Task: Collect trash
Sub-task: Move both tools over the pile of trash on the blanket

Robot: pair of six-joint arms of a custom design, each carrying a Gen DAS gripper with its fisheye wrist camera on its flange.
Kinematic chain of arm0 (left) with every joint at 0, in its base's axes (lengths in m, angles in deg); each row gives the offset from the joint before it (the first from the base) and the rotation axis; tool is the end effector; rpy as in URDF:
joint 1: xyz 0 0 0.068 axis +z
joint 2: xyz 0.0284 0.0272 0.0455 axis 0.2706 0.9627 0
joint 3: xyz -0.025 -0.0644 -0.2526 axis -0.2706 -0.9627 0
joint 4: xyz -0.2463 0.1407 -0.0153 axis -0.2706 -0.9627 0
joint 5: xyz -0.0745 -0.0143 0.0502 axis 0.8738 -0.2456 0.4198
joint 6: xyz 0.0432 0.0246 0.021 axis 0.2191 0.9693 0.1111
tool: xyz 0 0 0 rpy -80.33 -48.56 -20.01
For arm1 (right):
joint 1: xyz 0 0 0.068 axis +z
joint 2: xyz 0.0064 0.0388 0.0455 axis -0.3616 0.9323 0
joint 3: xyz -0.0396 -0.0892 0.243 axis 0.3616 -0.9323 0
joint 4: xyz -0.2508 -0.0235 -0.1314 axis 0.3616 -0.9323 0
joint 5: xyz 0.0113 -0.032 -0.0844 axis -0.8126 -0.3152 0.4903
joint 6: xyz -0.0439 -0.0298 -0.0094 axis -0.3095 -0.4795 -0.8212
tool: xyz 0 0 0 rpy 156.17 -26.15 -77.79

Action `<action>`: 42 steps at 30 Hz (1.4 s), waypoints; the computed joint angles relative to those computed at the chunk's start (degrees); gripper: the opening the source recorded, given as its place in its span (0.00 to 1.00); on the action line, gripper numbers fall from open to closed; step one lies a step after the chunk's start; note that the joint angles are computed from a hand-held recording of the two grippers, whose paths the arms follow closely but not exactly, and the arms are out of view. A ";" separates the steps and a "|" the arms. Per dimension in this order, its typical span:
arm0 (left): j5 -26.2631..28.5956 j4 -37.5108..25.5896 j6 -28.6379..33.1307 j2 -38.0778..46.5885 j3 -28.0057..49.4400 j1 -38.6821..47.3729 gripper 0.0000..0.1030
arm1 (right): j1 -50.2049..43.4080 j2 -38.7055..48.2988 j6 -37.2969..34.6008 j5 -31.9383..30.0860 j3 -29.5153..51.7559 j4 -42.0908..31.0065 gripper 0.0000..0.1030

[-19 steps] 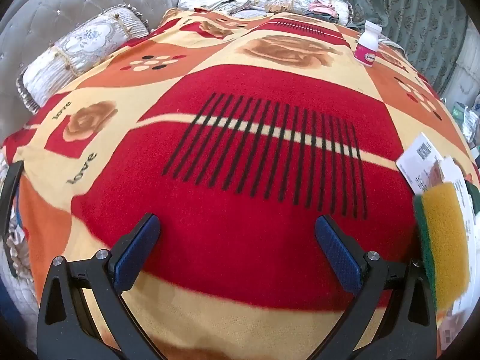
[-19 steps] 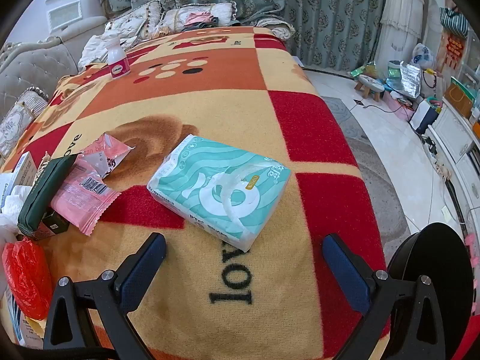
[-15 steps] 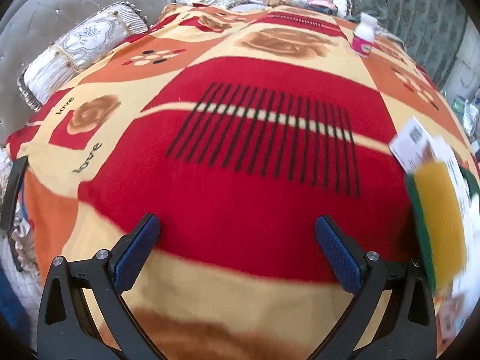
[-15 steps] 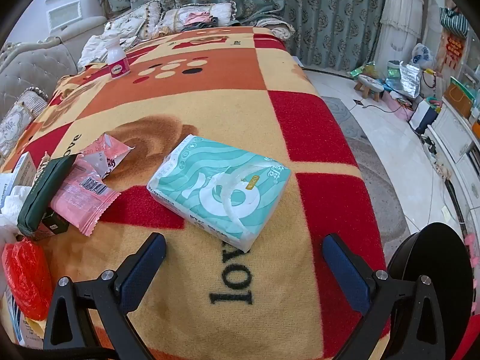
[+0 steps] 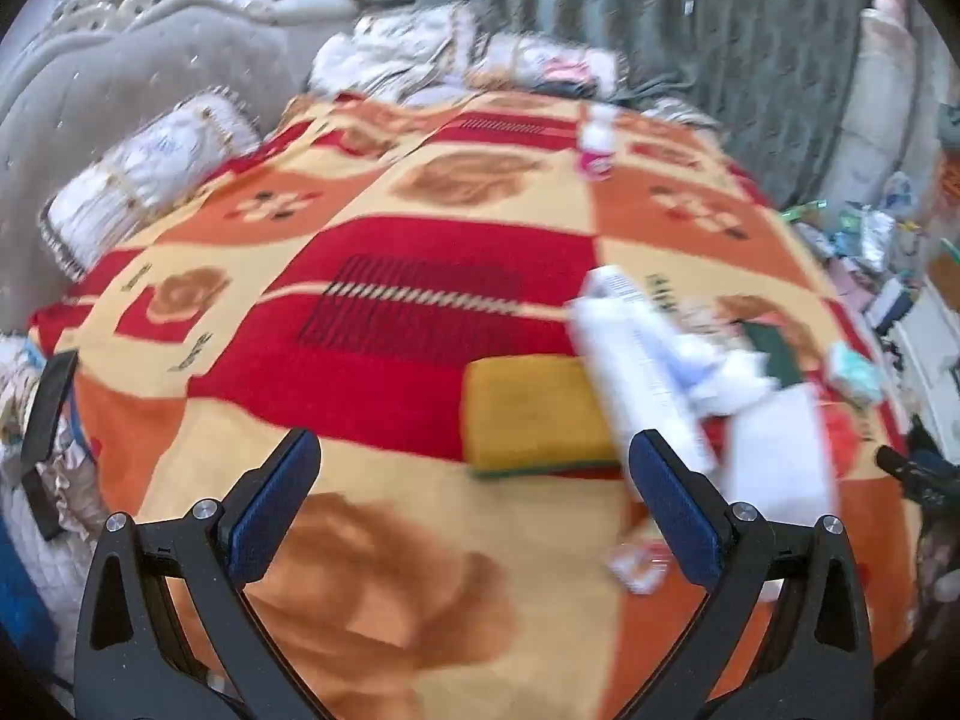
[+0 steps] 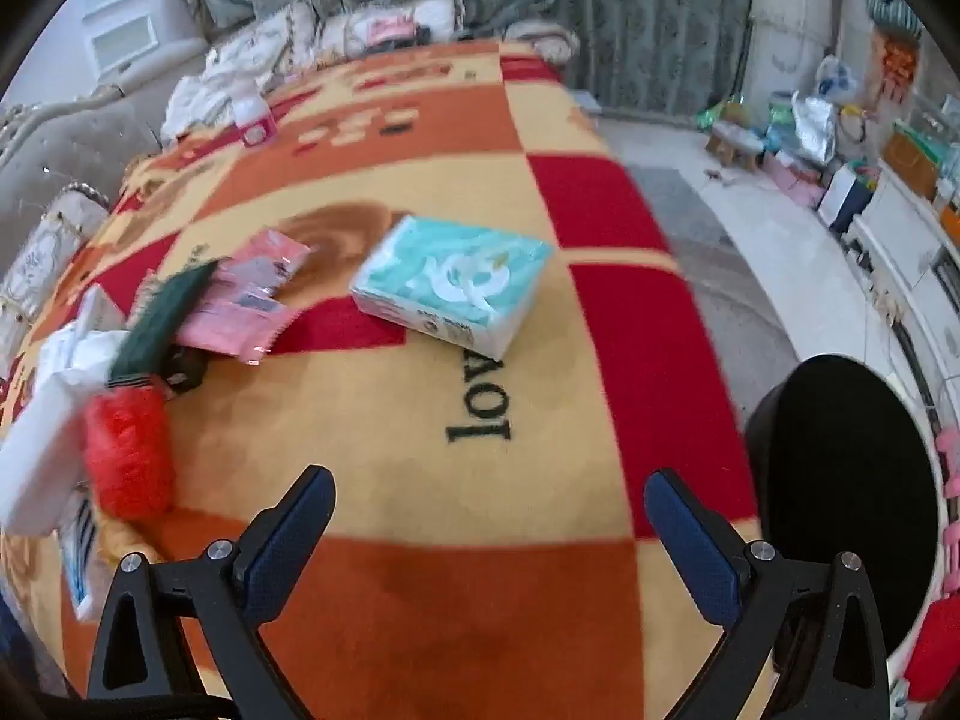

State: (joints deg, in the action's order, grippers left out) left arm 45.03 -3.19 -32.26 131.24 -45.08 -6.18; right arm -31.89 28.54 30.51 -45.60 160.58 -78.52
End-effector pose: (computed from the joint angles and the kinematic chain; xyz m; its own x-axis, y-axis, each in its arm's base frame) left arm 0.1489 -0.0362 0.2256 -0.5077 -0.5027 -0.6997 -0.6696 0.7413 -0.0466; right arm 0.3749 -0.0550 0.1713 -0.6834 -0.4553 -0.5706 -0.5804 0.8130 0.0465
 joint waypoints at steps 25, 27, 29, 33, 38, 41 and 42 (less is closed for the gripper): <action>-11.01 3.05 -9.08 19.60 15.21 -19.47 0.99 | -5.53 -24.23 -1.73 -16.25 -11.07 1.79 1.00; -10.94 3.00 -9.14 19.64 15.44 -19.39 0.99 | -5.33 -24.77 -1.39 -16.66 -11.25 1.92 1.00; -10.93 3.05 -9.06 19.66 15.45 -19.40 0.99 | -5.30 -25.24 -1.61 -16.88 -11.56 1.93 1.00; -11.52 2.42 -9.46 20.14 16.07 -19.43 0.99 | -5.05 -26.09 -2.14 -17.00 -12.17 1.98 1.00; -11.99 2.34 -9.32 20.00 15.96 -19.19 0.99 | -4.60 -26.88 -1.96 -16.69 -12.81 2.74 1.00; -11.91 2.62 -9.51 20.06 15.72 -19.21 0.99 | -4.49 -27.04 -1.41 -16.75 -12.77 2.91 1.00; -11.90 2.72 -9.51 19.96 15.63 -19.26 0.99 | -4.40 -27.10 -1.28 -16.69 -12.74 3.01 1.00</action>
State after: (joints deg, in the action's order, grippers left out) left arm 33.13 -0.47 -41.77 151.20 -29.45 -25.44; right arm -36.29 1.44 29.23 -62.29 147.84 -75.52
